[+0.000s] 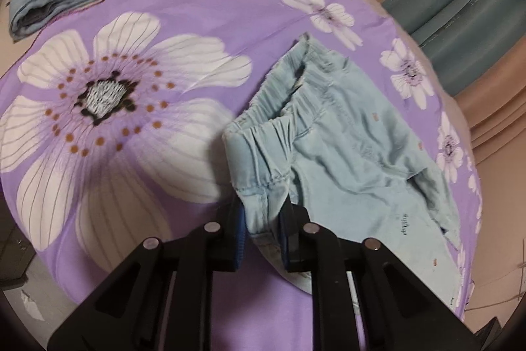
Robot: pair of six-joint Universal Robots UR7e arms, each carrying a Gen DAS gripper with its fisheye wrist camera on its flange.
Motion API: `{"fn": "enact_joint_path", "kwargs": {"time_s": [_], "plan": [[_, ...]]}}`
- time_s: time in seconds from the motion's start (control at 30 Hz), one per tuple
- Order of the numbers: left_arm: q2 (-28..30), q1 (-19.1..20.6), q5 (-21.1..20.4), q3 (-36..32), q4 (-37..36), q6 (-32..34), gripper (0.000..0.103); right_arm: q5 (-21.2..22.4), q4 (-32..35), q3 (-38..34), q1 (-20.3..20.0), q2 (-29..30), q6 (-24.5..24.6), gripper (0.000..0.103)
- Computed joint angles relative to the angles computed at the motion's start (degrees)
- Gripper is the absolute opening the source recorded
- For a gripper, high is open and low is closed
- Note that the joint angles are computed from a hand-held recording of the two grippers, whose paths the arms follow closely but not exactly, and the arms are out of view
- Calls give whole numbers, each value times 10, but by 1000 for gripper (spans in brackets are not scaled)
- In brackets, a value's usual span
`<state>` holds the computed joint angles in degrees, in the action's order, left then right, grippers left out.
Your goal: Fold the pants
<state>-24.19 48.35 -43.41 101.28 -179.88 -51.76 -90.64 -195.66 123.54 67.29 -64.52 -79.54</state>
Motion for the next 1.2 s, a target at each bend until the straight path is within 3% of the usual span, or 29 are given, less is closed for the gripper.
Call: {"fn": "enact_joint_path", "kwargs": {"time_s": [0.1, 0.2, 0.3, 0.4, 0.53, 0.6, 0.67, 0.7, 0.77, 0.87, 0.97, 1.03, 1.1, 1.2], "plan": [[-6, 4, 2, -9, 56, -10, 31, -5, 0, 4, -3, 5, -14, 15], [-23, -6, 12, 5, 84, -8, 40, -3, 70, -6, -2, -20, 23, 17], [-33, -24, 41, 19, 97, 7, 40, 33, 169, -21, -8, -63, 68, 18], [-21, -36, 46, 11, 70, 57, 40, 53, 196, -44, -12, -72, 116, 22], [25, -42, 20, -38, 38, 170, 41, 5, 189, -92, -8, -38, 186, 24], [40, -35, -2, -62, 64, 197, 43, -30, 226, -108, -9, -28, 199, 24], [55, -25, -18, -86, 134, 190, 43, -47, 226, -104, -12, -23, 178, 24], [64, -28, -3, -90, 138, 200, 43, -42, 210, -92, -14, -27, 157, 25], [69, -35, 12, -87, 127, 227, 46, -50, 216, -88, -10, -34, 145, 25], [53, -25, -21, -73, 103, 230, 48, -44, 262, -104, -8, -44, 164, 28], [40, -15, -49, -66, 83, 223, 51, -35, 282, -128, -3, -41, 176, 40], [35, -13, -33, -66, 74, 224, 60, -25, 286, -139, -2, -43, 181, 41], [35, -14, -16, -74, 54, 239, 61, -10, 301, -161, 1, -39, 182, 43], [34, -2, -5, -95, 50, 259, 61, 0, 301, -201, 9, -20, 186, 56]]}}
